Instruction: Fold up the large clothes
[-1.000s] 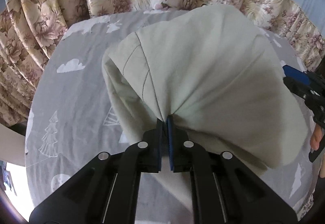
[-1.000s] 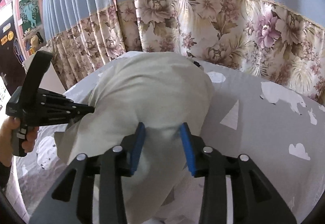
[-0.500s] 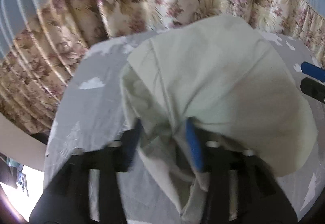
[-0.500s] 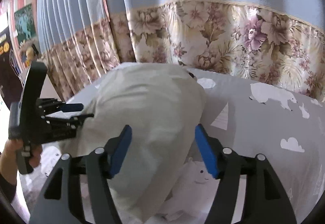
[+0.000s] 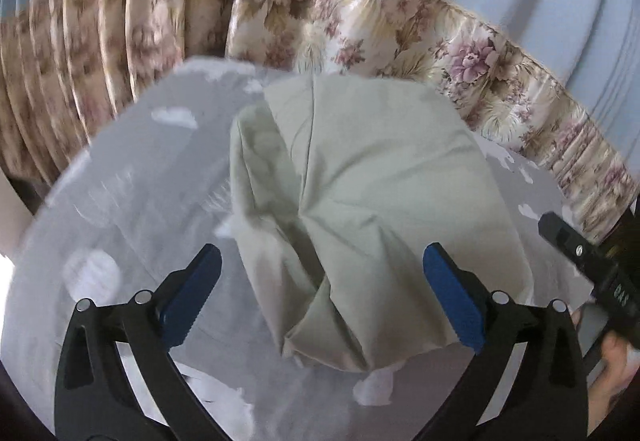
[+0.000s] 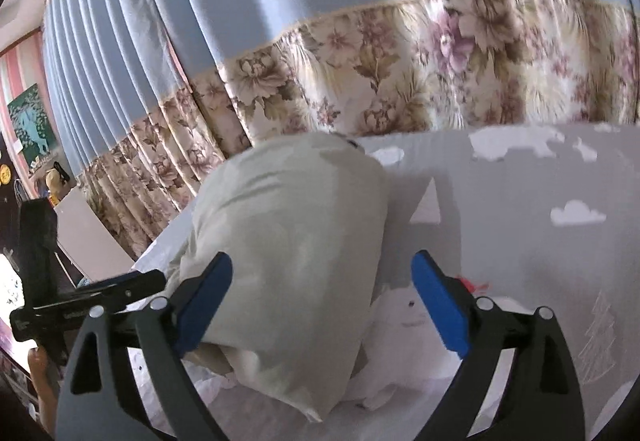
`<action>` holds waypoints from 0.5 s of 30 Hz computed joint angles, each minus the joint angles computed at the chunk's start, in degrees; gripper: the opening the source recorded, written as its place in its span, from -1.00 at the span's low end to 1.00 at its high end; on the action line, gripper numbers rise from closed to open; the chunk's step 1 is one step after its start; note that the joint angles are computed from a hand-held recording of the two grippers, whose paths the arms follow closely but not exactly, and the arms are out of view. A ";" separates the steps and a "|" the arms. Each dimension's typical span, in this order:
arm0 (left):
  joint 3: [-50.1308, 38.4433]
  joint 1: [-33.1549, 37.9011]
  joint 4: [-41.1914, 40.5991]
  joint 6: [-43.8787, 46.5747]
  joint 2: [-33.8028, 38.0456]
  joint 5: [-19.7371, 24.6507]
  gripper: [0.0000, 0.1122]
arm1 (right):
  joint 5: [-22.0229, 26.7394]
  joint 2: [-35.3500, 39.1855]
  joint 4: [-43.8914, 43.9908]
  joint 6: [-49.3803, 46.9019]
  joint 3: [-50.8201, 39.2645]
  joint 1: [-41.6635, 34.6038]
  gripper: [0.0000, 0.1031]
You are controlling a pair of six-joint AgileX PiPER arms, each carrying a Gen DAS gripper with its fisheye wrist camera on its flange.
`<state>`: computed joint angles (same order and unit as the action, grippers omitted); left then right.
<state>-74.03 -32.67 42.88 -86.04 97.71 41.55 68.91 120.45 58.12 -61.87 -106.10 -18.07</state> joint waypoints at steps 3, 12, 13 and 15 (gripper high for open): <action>0.94 1.34 -2.01 -0.65 1.55 -3.73 0.78 | -0.33 0.01 -0.01 -0.14 2.05 0.15 0.77; 0.07 3.80 -6.12 3.19 5.78 -9.56 0.78 | -1.45 0.99 -0.32 1.56 2.15 0.81 0.77; 0.50 4.73 -8.14 5.43 5.96 -11.37 0.78 | -1.35 1.17 -0.43 1.65 1.93 0.83 0.77; 2.64 6.40 -10.76 8.55 5.51 -15.93 0.61 | -1.10 1.57 -1.03 1.89 1.33 0.90 0.78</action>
<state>-71.38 -26.28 32.13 -77.49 103.22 25.63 67.82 122.02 57.09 -59.98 -104.77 -17.17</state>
